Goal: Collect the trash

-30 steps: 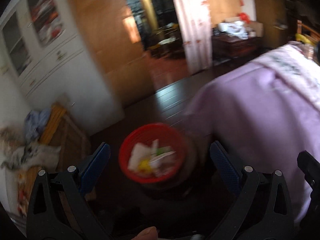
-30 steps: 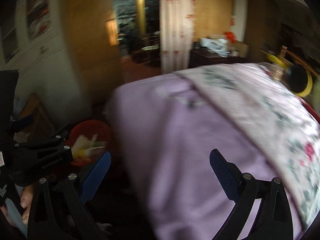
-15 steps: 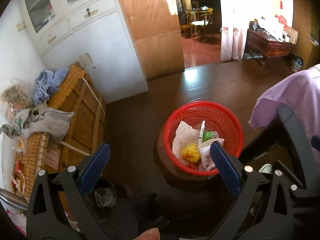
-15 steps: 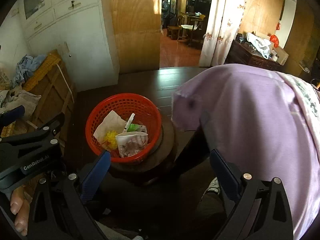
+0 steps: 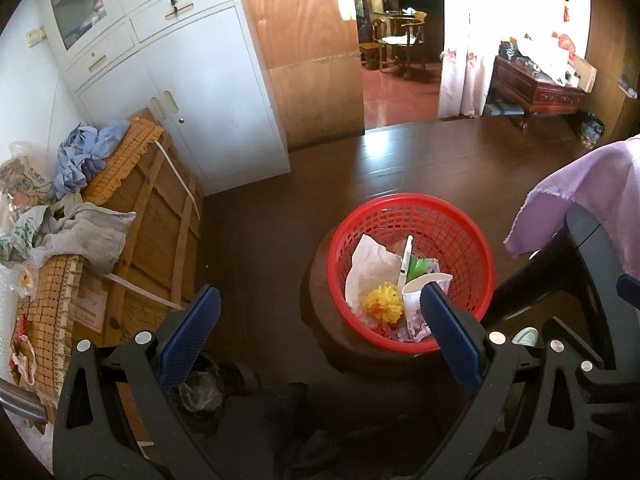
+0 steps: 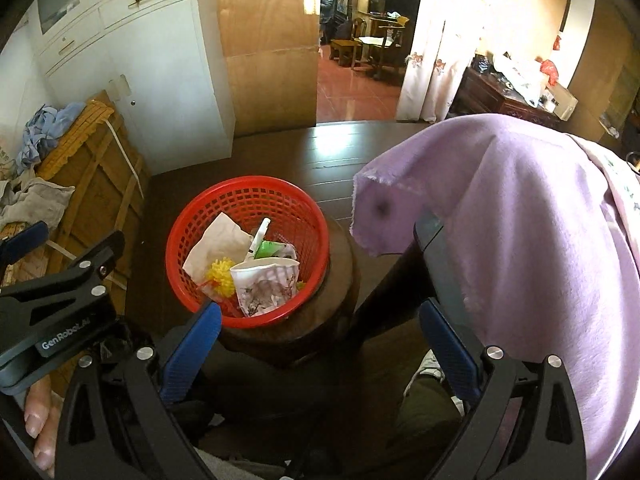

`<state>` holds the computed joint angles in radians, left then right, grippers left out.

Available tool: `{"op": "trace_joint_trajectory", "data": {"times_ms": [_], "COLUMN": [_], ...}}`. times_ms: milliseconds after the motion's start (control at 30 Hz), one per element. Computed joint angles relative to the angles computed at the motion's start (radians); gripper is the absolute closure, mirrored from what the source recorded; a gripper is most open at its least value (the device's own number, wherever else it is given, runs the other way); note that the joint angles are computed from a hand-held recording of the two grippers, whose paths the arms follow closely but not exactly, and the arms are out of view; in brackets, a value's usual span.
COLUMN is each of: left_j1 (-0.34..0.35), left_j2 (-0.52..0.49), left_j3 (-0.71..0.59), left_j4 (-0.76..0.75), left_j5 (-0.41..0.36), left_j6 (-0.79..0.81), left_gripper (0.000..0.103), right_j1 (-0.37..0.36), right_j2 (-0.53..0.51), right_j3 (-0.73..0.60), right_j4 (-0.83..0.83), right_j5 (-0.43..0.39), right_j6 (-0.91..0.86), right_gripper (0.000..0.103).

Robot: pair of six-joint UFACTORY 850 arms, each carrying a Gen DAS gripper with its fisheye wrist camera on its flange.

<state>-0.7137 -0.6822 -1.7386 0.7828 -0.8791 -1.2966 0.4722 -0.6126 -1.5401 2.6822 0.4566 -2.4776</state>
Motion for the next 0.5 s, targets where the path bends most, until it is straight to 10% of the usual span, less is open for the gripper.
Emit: {"op": "trace_joint_trajectory", "data": {"times_ms": [500], "left_j1": [0.002], "left_j2": [-0.007], "left_j3": [-0.016], "left_j4": [-0.031], "left_j5": [0.000], "left_j6": [0.032], "left_gripper": [0.007], "right_j1": [0.000], "right_j2": [0.007], "right_j3": [0.011], "right_j4": [-0.016], "right_j5": [-0.013], "right_j6": [0.014], "right_gripper": [0.006]}}
